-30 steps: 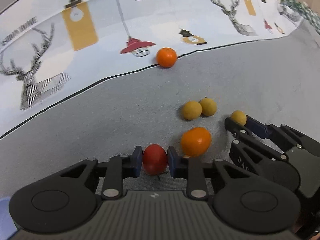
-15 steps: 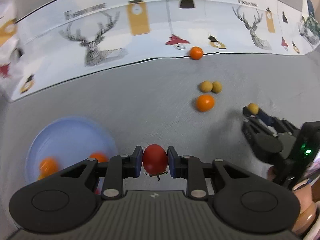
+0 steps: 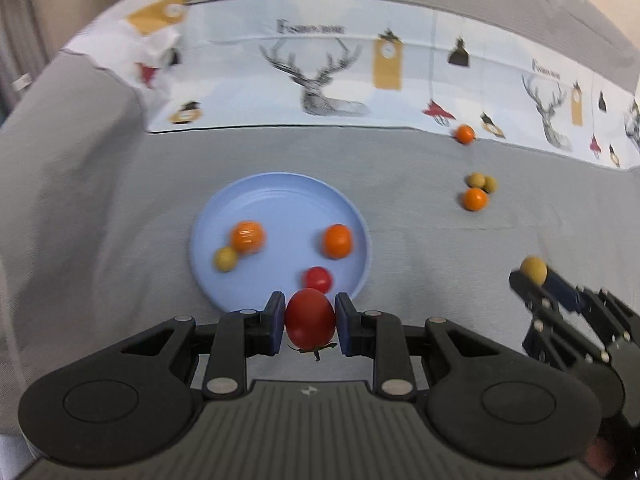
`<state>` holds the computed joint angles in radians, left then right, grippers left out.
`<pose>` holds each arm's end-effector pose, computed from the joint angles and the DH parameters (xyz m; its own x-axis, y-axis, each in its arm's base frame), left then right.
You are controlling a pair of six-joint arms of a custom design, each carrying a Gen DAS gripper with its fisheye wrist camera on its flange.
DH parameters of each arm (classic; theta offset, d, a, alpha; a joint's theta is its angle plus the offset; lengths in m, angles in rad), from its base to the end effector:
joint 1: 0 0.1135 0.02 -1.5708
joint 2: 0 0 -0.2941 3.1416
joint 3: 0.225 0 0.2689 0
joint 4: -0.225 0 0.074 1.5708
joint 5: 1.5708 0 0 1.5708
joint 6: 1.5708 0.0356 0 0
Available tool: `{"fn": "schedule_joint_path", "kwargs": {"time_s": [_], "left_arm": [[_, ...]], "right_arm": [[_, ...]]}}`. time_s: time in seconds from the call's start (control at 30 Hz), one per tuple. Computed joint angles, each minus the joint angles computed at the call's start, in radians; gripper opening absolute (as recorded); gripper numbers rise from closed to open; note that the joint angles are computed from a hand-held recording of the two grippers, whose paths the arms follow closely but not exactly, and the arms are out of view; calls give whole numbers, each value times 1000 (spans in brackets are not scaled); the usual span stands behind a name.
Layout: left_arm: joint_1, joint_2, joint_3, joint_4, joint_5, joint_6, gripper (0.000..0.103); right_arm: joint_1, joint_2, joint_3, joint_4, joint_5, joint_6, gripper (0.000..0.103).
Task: Organize fruits
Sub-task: 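Carry the red tomato in the left tool while the right carries the yellow fruit to the plate, then open both tools over the blue plate to release the fruits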
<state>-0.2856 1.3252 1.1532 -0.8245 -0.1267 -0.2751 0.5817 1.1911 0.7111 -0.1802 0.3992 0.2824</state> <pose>0.2665 -0.0736 0.3212 -0.8333 -0.0361 -0.5516 -0.0132 0.9989 -0.0455 0.2211 0.1289 0.2533 -0.5617 -0.0621 -0.8250 -0.0970 0.9952 -0.0088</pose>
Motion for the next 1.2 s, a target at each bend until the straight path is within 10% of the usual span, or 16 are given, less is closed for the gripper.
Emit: {"fn": "schedule_joint_path", "kwargs": {"time_s": [0.43, 1.2], "left_arm": [[188, -118, -71, 29, 91, 73, 30], [297, 321, 74, 198, 114, 117, 30]], "right_arm": [[250, 127, 198, -98, 36, 33, 28], [125, 533, 397, 16, -135, -76, 28]]}}
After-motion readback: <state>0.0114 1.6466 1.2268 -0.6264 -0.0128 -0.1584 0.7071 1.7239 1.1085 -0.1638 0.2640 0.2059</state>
